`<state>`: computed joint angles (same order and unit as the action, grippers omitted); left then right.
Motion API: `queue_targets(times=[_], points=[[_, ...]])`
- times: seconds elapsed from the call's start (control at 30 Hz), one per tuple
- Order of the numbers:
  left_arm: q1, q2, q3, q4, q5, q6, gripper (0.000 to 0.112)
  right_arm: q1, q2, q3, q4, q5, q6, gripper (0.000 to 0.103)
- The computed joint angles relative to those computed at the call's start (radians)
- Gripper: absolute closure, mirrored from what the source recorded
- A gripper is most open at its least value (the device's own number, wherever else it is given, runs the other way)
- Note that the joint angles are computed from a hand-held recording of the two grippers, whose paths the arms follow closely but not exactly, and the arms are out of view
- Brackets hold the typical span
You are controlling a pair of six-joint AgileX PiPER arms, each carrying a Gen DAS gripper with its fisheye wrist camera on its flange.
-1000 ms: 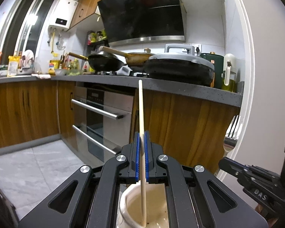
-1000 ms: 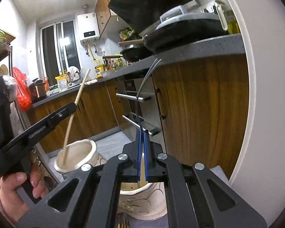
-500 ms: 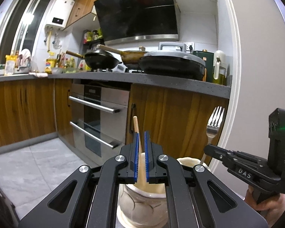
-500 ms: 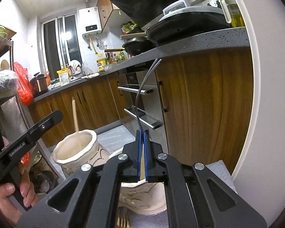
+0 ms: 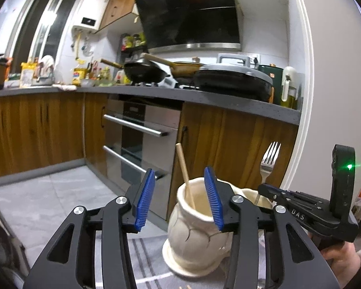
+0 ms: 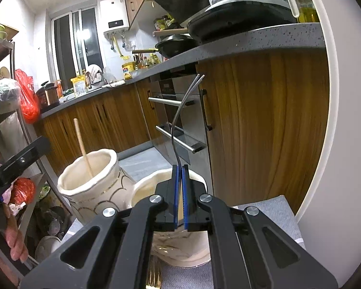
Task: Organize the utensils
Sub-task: 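Open right gripper to drop fork into small cup while left withdraws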
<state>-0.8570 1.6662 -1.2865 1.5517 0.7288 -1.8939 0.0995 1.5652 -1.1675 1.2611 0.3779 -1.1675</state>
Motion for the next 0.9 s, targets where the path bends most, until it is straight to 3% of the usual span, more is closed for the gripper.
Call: queue_targets(times=[0.23, 0.9], points=[[-0.016, -0.051, 0.091, 0.053, 0.039, -0.129, 0.056, 0.032, -0.004, 0.011, -0.08, -0.037, 0.057, 0.1], [-0.01, -0.064, 0.15, 0.066, 0.008, -0.179, 0.056, 0.049, -0.011, 0.031, -0.124, -0.091, 0.109, 0.1]])
